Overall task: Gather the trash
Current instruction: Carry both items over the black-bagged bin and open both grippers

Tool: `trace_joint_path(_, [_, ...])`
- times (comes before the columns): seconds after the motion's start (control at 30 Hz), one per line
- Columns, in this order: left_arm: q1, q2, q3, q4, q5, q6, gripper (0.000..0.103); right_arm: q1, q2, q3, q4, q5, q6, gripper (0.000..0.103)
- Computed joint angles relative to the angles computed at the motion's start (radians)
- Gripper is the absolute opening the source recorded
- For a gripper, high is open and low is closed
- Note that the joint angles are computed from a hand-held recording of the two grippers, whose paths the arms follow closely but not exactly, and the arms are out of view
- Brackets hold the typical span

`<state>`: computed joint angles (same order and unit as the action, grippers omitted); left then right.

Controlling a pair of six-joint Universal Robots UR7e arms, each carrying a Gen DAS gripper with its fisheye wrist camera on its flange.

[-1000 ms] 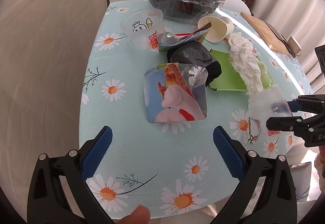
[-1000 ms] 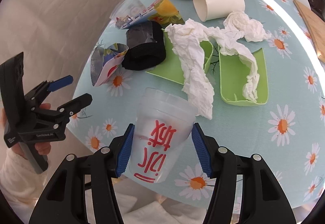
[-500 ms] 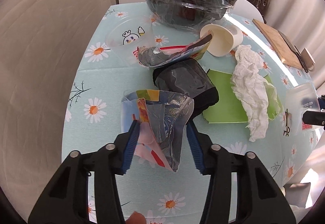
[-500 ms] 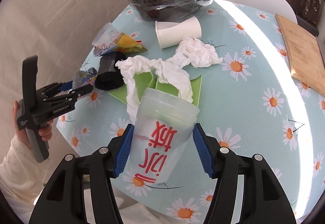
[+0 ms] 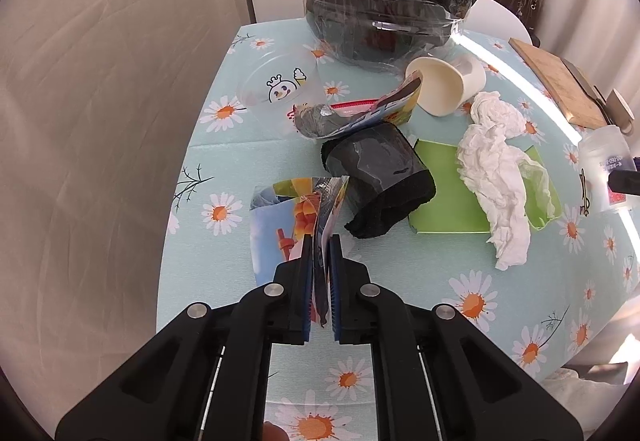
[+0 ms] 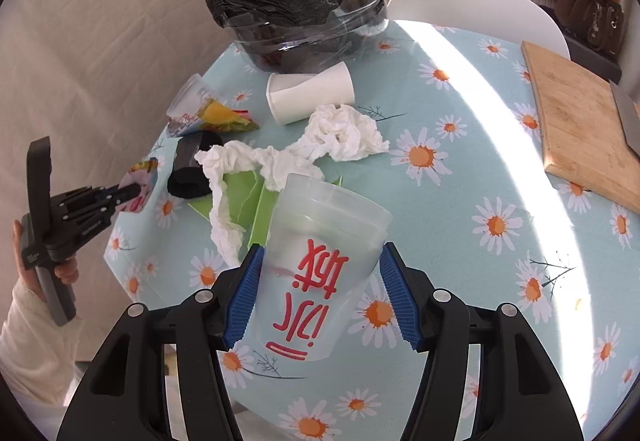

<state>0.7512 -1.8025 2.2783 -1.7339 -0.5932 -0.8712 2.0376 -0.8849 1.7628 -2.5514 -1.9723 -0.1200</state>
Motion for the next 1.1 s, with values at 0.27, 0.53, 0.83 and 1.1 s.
trace_joint_path(0.27, [-0.085,-0.004,-0.069,0.123,0.046,-0.031,0.008,-0.009,-0.038,-0.011,-0.074,0.020,-0.045,0.055])
trace_joint_path(0.53, [-0.089,0.061,-0.154,0.089,0.094,0.050,0.008,-0.010,-0.040,-0.068,-0.104,0.002,-0.047,0.055])
trace_joint_path(0.83, [-0.039,0.179,-0.219,-0.275,0.096,0.415,0.008,0.010,0.016,-0.187,-0.144,-0.007,-0.095,0.055])
trace_joint_path(1.1, [-0.012,0.310,-0.320,-0.542,0.080,0.717,0.008,0.054,0.118,-0.368,-0.111,-0.002,-0.119,0.056])
